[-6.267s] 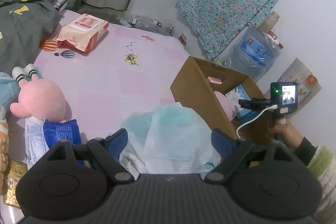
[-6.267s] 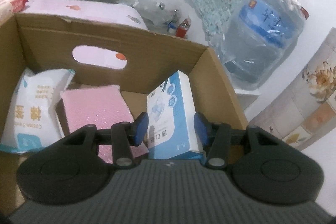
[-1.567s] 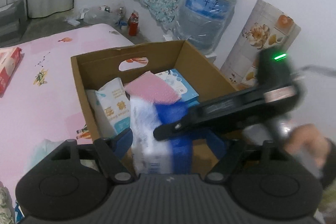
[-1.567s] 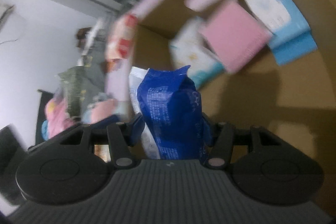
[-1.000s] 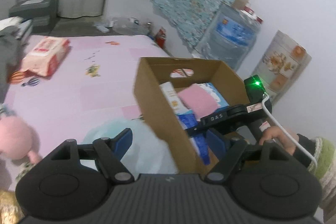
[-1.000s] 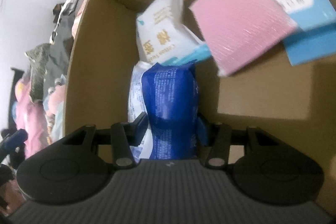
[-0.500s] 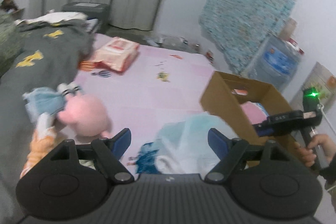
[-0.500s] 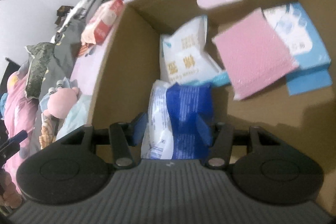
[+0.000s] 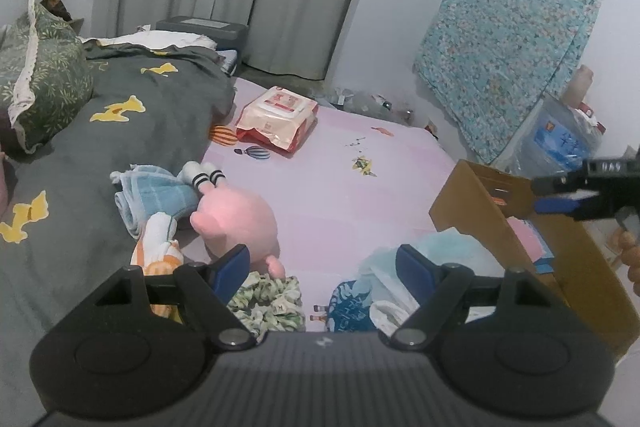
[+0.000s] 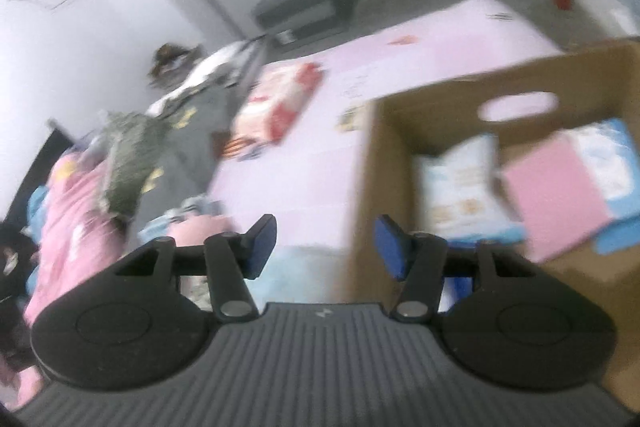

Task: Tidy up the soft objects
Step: 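Move the right tool back to the pink plush pig, then grasp the pink plush pig with the right tool and lift it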

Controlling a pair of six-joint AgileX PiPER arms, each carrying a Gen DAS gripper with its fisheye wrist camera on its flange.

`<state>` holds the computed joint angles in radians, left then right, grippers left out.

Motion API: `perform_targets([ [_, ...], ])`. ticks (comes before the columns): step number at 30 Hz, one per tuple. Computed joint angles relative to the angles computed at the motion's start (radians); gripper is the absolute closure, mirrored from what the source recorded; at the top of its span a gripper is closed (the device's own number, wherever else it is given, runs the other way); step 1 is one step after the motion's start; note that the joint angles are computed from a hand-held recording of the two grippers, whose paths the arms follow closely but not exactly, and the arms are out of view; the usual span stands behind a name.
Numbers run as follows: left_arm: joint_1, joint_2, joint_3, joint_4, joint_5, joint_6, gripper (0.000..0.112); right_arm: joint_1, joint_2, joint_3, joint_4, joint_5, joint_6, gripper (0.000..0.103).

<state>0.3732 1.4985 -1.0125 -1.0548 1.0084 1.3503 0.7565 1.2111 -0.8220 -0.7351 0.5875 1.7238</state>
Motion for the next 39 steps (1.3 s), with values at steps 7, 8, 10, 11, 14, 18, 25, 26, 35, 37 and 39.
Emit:
perform_targets([
  [7,-0.063,0.042,0.017,-0.073,-0.161,0.079,0.035,-0.095,0.321,-0.333,0.547,-0.204,-0.620,0.028],
  [8,-0.075,0.059,0.004,-0.083,-0.180,0.089,0.035,-0.105,0.388,-0.399,0.647,-0.215,-0.720,0.026],
  [10,-0.114,0.094,-0.026,-0.075,-0.238,0.079,0.035,-0.127,0.529,-0.548,0.847,-0.195,-0.893,0.022],
  [11,-0.133,0.116,-0.046,-0.069,-0.264,0.072,0.035,-0.144,0.588,-0.618,0.947,-0.168,-0.975,0.022],
  [14,-0.193,0.180,-0.107,-0.009,-0.352,0.005,0.036,-0.222,0.812,-0.884,1.228,-0.017,-1.213,0.016],
  [18,-0.240,0.269,-0.213,0.136,-0.363,-0.149,0.036,-0.280,1.066,-1.166,1.307,0.117,-1.191,0.015],
  [25,-0.287,0.395,-0.364,0.334,-0.331,-0.353,0.036,-0.310,1.377,-1.575,1.330,0.277,-1.112,0.015],
  [26,-0.295,0.410,-0.383,0.367,-0.332,-0.396,0.035,-0.309,1.419,-1.644,1.326,0.304,-1.098,0.015],
  [35,-0.256,0.454,-0.480,0.358,-0.187,-0.490,0.036,-0.297,1.439,-1.654,1.386,0.278,-1.143,0.018],
  [37,-0.246,0.413,-0.443,0.324,-0.179,-0.451,0.036,-0.290,1.377,-1.554,1.393,0.227,-1.170,0.020],
  [39,-0.239,0.371,-0.413,0.292,-0.166,-0.416,0.036,-0.285,1.285,-1.411,1.418,0.158,-1.219,0.021],
])
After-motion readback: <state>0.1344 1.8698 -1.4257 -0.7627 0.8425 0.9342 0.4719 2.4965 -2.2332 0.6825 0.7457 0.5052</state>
